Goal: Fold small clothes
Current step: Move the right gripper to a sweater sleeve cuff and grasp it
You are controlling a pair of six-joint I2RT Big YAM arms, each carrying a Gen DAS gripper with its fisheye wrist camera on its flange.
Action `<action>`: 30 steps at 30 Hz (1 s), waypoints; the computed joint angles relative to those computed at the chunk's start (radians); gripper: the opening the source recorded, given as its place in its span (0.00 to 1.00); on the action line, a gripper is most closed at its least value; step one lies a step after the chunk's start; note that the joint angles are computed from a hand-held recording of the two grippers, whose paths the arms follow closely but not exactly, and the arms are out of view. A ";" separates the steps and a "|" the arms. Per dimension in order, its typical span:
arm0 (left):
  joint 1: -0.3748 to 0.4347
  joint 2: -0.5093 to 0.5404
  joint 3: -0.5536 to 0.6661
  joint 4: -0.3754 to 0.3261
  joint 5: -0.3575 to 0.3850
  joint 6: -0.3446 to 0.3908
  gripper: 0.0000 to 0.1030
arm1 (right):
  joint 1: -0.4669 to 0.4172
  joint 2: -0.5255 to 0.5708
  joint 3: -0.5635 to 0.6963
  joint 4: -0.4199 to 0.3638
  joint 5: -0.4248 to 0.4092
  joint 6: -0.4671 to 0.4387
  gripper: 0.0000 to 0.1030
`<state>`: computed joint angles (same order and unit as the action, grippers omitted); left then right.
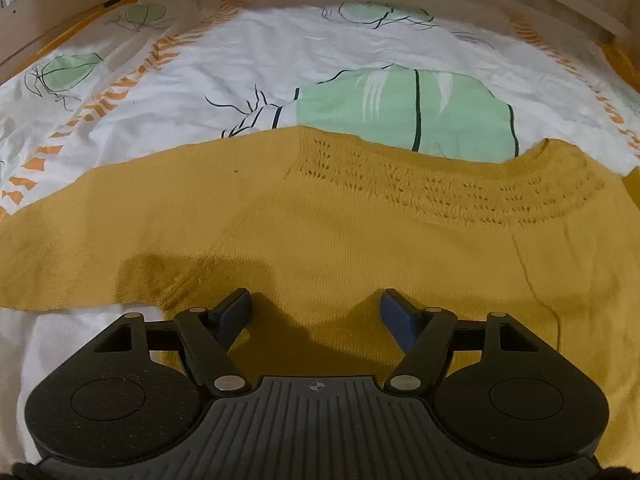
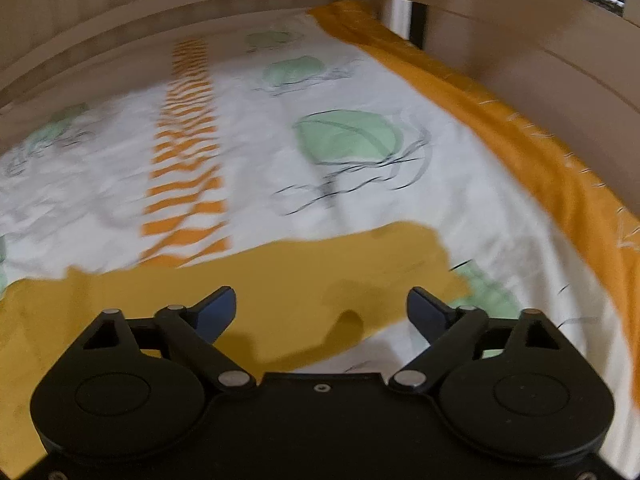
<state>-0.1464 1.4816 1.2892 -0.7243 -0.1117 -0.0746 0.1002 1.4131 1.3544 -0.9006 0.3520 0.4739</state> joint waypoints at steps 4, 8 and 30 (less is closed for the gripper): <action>-0.014 0.001 -0.003 0.003 -0.029 0.014 0.71 | -0.088 0.020 0.011 -0.015 -0.030 0.001 0.76; -0.018 0.011 0.009 -0.009 -0.034 -0.003 0.75 | -0.157 0.040 0.009 -0.022 -0.037 0.049 0.73; 0.002 0.039 0.075 -0.066 0.044 0.007 0.73 | -0.223 0.030 0.057 -0.002 -0.072 0.050 0.12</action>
